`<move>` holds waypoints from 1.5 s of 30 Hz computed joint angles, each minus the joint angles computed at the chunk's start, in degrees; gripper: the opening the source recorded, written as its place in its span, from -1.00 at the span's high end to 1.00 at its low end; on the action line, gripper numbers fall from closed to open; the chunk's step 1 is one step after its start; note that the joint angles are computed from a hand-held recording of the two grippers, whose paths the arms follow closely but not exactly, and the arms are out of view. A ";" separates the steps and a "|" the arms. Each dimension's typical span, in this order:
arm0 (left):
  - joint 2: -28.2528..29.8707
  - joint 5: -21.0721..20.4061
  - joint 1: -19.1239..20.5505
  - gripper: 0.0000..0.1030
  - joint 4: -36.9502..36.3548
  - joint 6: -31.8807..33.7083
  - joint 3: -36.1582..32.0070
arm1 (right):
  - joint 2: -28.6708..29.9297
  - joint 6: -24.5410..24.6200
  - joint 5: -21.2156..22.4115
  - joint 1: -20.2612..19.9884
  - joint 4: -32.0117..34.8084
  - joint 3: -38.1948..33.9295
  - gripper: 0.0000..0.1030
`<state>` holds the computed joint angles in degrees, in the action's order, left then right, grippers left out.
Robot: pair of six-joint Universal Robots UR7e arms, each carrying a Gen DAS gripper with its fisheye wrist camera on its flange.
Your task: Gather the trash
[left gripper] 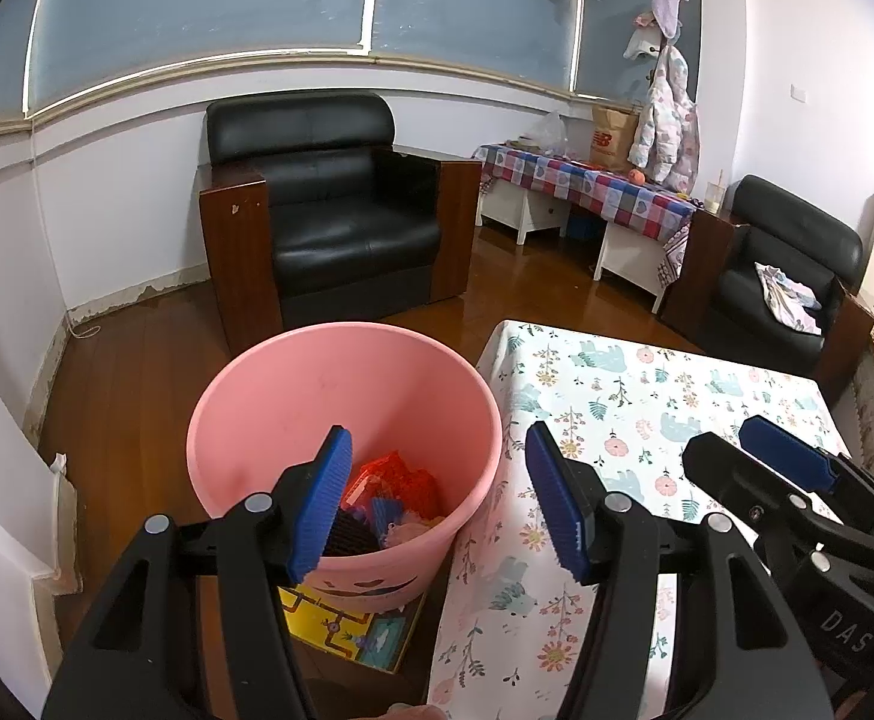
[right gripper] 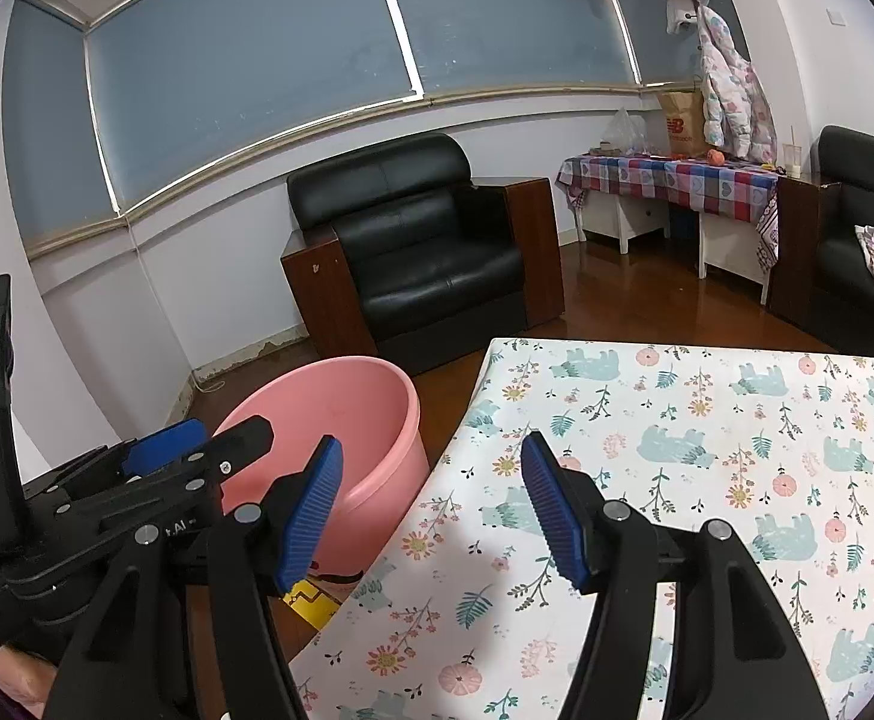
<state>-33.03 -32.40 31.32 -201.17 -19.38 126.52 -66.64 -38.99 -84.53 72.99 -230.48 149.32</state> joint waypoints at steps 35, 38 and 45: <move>-0.33 0.47 -1.47 -0.17 -0.76 1.05 0.62 | -3.41 -0.39 2.57 -1.77 -2.33 3.06 -0.19; -0.49 0.27 -1.87 -0.17 -0.99 1.22 0.68 | -3.87 -0.21 2.53 -1.48 -2.86 3.42 -0.19; -0.53 0.21 -3.10 -0.17 -1.53 0.76 1.65 | -4.80 -0.70 2.93 -1.66 -4.20 4.73 -0.19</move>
<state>-33.55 -32.19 28.22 -202.70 -18.62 128.17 -71.44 -39.68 -81.61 71.33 -234.68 154.05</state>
